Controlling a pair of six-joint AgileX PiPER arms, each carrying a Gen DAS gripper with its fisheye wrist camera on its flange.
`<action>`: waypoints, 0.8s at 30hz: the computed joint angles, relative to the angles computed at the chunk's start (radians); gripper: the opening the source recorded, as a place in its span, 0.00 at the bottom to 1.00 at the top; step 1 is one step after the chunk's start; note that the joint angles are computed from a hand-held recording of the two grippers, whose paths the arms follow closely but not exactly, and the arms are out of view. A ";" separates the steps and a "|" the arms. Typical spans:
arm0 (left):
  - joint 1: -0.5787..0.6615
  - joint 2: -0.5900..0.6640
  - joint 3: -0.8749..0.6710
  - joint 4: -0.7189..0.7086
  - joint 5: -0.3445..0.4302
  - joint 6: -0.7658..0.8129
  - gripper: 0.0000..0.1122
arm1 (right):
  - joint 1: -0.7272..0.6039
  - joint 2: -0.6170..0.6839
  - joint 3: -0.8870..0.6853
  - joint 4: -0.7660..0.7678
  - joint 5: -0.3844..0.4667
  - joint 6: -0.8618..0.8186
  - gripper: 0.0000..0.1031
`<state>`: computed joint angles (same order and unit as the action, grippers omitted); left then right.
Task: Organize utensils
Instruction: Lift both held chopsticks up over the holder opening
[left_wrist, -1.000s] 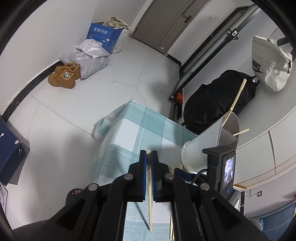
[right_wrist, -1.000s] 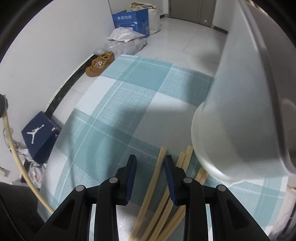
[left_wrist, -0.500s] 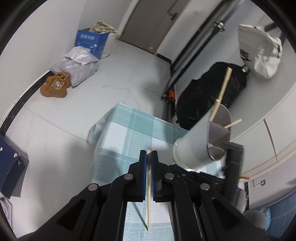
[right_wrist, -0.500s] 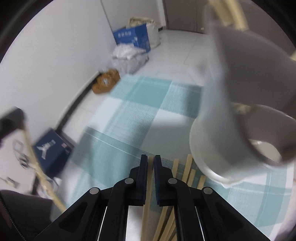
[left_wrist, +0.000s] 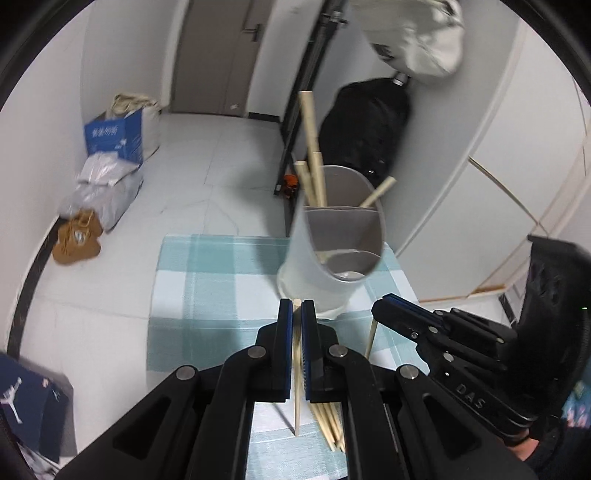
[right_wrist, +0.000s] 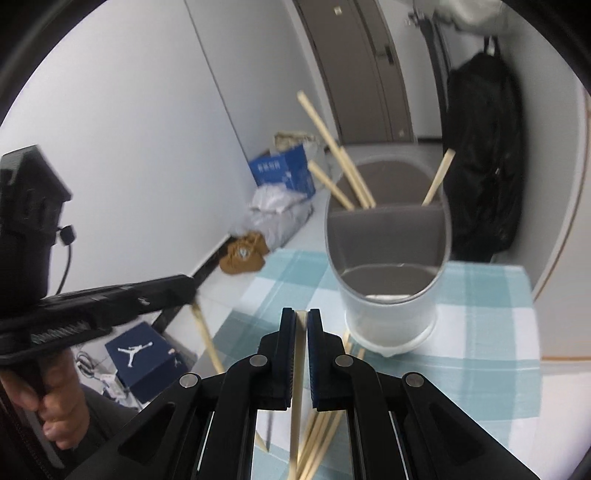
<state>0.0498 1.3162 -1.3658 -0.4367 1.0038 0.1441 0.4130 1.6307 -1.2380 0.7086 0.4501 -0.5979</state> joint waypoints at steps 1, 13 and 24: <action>-0.025 0.000 -0.011 0.013 0.005 -0.019 0.00 | -0.005 -0.023 0.023 0.023 -0.006 -0.026 0.05; -0.187 0.020 -0.186 0.183 0.089 -0.168 0.00 | -0.077 -0.163 0.140 0.247 -0.042 -0.232 0.05; -0.277 0.149 -0.439 0.300 0.194 -0.301 0.00 | -0.183 -0.191 0.111 0.399 0.019 -0.316 0.05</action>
<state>-0.2269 1.4655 -1.8050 -0.1369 1.1981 -0.1573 0.2303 1.4401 -1.1268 1.1080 0.4690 -0.9136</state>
